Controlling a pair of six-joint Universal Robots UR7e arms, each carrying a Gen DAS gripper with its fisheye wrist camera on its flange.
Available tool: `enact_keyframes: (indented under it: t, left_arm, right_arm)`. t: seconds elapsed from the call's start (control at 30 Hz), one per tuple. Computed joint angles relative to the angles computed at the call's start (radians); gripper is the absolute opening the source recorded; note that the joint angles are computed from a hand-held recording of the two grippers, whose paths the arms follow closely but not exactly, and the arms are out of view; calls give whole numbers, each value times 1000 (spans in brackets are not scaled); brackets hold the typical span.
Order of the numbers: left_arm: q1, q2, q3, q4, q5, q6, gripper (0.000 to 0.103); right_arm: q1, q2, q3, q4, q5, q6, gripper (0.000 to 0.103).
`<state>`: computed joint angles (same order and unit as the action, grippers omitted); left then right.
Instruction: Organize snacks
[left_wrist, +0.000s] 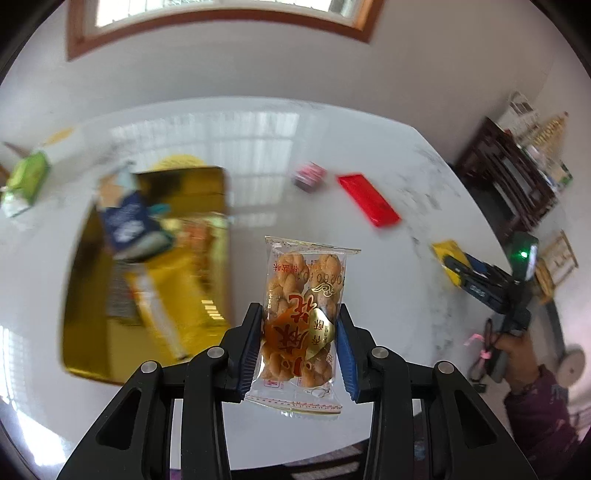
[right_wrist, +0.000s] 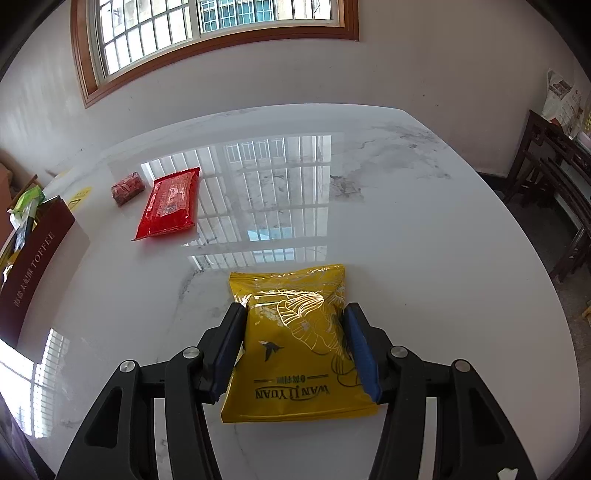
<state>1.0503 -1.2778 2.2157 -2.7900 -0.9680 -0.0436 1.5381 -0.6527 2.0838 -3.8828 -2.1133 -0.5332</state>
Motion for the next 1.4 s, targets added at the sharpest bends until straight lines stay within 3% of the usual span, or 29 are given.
enact_keyframes:
  t: [0.23,0.67,1.4]
  left_arm:
    - [32,-50,45,-75,97,23,39]
    - [96,-26,58,-182,193,74,39]
    - [140,26,42,-258,235,134,39]
  right_arm:
    - [2,3,-2,-2,-4,-1,52]
    - [10,14,-10,-9,-30,-16,54]
    - [15,21,-15,-11,-44,-26,55]
